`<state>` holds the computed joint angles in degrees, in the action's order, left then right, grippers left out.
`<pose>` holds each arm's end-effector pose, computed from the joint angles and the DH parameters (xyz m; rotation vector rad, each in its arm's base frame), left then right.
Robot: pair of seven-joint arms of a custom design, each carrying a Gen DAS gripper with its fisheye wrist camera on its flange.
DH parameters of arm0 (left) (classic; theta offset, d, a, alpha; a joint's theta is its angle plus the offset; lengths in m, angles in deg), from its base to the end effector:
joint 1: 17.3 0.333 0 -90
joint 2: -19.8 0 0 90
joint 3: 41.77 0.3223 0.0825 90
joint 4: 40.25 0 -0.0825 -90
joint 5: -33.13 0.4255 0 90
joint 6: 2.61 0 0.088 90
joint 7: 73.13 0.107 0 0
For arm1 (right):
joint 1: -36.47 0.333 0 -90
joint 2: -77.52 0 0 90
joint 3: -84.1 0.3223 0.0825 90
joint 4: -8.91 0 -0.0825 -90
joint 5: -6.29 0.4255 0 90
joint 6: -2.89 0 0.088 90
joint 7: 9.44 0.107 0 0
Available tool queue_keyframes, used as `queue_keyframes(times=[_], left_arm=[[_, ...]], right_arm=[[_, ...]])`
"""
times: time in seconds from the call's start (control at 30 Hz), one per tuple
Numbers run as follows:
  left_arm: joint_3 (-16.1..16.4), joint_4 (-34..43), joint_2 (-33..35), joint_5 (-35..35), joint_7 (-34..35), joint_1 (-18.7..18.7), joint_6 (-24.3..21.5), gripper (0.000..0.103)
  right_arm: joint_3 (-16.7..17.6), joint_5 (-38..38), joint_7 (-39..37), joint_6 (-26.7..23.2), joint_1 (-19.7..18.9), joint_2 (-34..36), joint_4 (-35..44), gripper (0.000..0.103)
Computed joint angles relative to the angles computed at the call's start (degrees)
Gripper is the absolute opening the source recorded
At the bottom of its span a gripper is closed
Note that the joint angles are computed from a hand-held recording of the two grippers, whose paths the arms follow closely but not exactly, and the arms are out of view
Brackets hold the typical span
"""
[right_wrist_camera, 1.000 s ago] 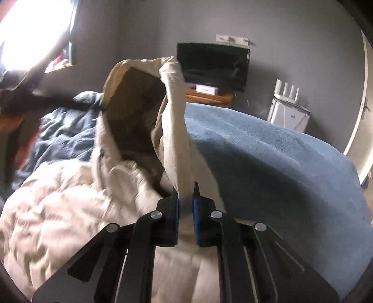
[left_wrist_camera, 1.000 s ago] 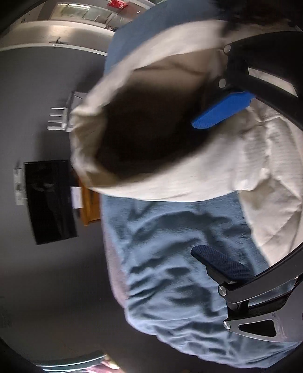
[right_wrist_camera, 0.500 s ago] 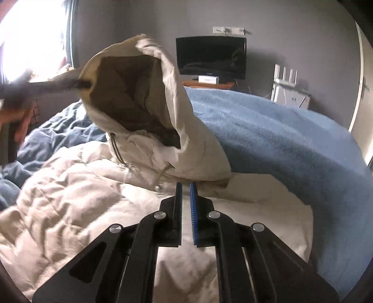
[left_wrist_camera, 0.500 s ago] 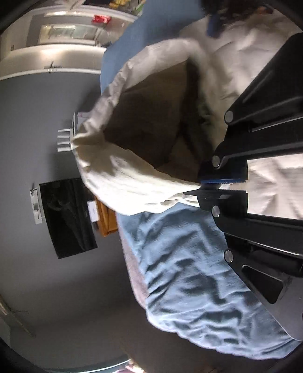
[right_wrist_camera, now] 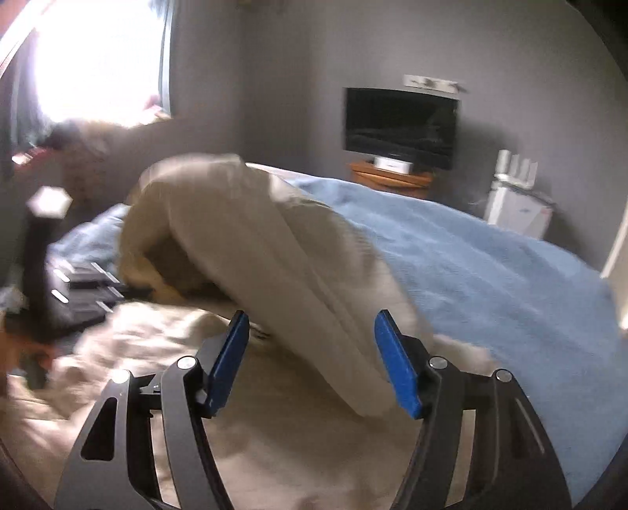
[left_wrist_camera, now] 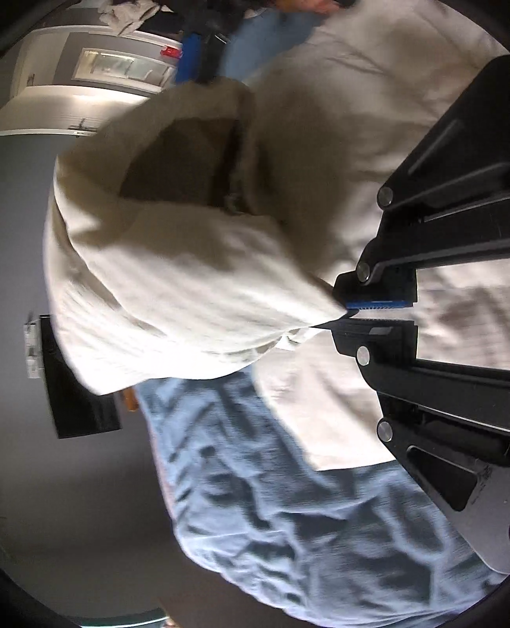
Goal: Fold large clothes
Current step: 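Fold the hood down over the chest with both tools, then open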
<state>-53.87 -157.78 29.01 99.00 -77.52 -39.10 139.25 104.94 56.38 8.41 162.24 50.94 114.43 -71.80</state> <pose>0.5271 -0.3541 0.3700 -1.8833 1.5197 -0.6174 0.7105 0.3759 0.3984 -2.0648 0.6121 -0.2882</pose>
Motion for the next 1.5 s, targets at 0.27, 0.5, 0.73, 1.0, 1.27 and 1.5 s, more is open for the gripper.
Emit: queue_keyframes(times=[0.27,0.5,0.73,1.0,1.27,1.5], left_arm=[[-0.3,-1.43,1.15,1.23,-1.76,-1.33,-1.22,0.003],[-0.29,-2.27,1.03,2.3,-3.47,-1.71,-0.36,0.006],[-1.12,-4.0,-1.43,6.8,-6.75,-2.62,-0.86,0.068],[-3.34,-3.87,-6.07,16.7,-14.15,-2.93,-1.48,0.068],[-2.37,1.42,-3.6,13.77,-9.42,0.54,4.01,0.045],[-0.72,0.28,-0.37,1.84,-1.21,0.82,3.62,0.03]], right_arm=[[-5.56,-6.12,6.26,-3.69,5.44,-2.61,-1.46,0.066],[-7.72,-17.61,14.75,-6.9,9.41,0.73,1.68,0.036],[-5.43,-20.08,14.1,-3.64,8.09,0.69,-1.34,0.015],[-1.37,-15.65,6.52,-2.88,4.39,-1.09,-6.05,0.011],[-2.34,-14.7,6.24,-2.83,5.2,-0.55,-7.23,0.01],[-2.39,-13.98,4.29,-5.34,4.04,-2.46,-8.33,0.036]])
